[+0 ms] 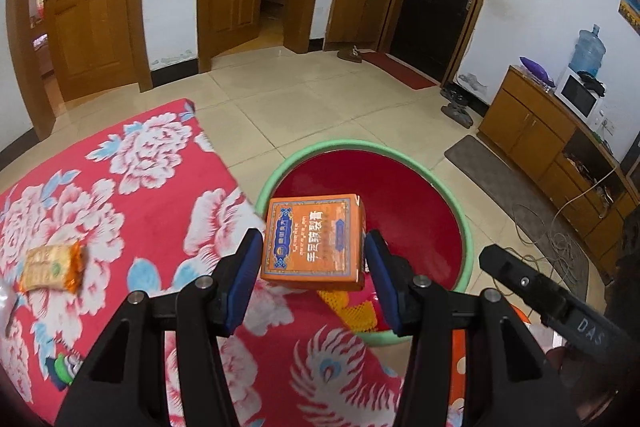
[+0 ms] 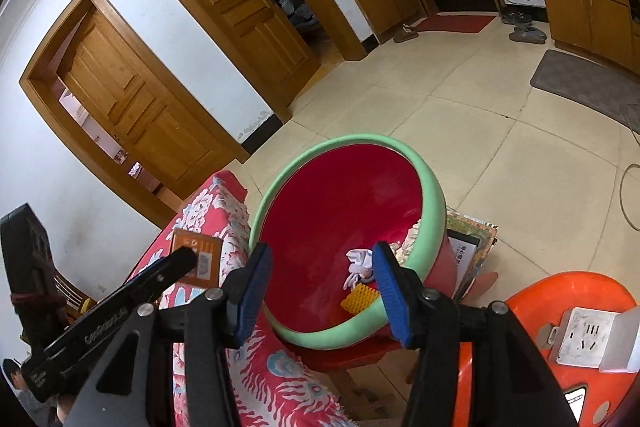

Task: Collect trash
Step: 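Carry both boxes over the red bin and open both tools to drop them, then reach the left tool to the clear plastic bag and grasp it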

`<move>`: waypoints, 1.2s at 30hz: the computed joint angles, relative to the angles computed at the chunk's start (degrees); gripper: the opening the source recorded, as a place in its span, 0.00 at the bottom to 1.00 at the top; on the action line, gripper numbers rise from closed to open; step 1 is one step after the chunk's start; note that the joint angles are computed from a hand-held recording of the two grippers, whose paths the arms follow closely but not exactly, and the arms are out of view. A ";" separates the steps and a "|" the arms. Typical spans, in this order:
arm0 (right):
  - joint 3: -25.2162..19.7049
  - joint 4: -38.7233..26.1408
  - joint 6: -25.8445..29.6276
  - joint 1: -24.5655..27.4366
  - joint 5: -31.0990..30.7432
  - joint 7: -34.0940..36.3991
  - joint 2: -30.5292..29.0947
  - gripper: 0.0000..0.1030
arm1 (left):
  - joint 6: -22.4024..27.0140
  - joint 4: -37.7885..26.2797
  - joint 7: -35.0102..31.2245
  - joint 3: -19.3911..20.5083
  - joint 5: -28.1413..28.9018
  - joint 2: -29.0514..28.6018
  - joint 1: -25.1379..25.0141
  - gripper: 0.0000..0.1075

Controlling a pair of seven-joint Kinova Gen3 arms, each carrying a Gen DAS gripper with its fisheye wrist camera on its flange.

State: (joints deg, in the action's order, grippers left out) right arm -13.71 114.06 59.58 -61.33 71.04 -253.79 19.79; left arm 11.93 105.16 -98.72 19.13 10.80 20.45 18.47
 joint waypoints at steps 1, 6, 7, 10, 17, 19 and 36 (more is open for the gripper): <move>0.01 0.09 -0.16 0.08 0.00 -0.12 0.00 0.54 | 0.05 -0.29 -0.26 0.53 0.23 0.38 -0.36 0.50; 0.10 0.26 -0.77 0.50 0.23 -0.10 0.02 0.54 | 0.48 -0.61 0.80 -1.00 0.41 0.45 0.70 0.60; 0.08 0.27 -0.84 0.52 0.24 0.03 0.01 0.54 | 0.47 -0.38 1.22 -1.50 0.27 0.13 0.98 0.60; 0.01 0.18 -1.47 0.54 0.73 0.44 0.01 0.54 | 0.11 0.78 2.10 -2.23 0.24 -1.02 0.59 0.60; 0.06 -1.44 -2.80 0.24 1.72 2.69 0.52 0.57 | -0.44 3.93 2.17 -1.78 1.74 -4.20 -3.59 0.60; 0.11 -2.27 -3.01 0.08 1.87 3.57 0.73 0.57 | -1.09 5.24 1.63 -1.41 2.29 -5.27 -5.20 0.60; 2.57 -14.26 -5.16 -3.61 -0.23 19.65 4.62 0.59 | -2.07 12.51 -9.36 -1.10 11.18 -12.18 -18.57 0.60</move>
State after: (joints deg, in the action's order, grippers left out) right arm -11.14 99.81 54.42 -64.94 70.80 -234.14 24.40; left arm 9.85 117.67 -108.08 18.03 21.97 8.27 -0.11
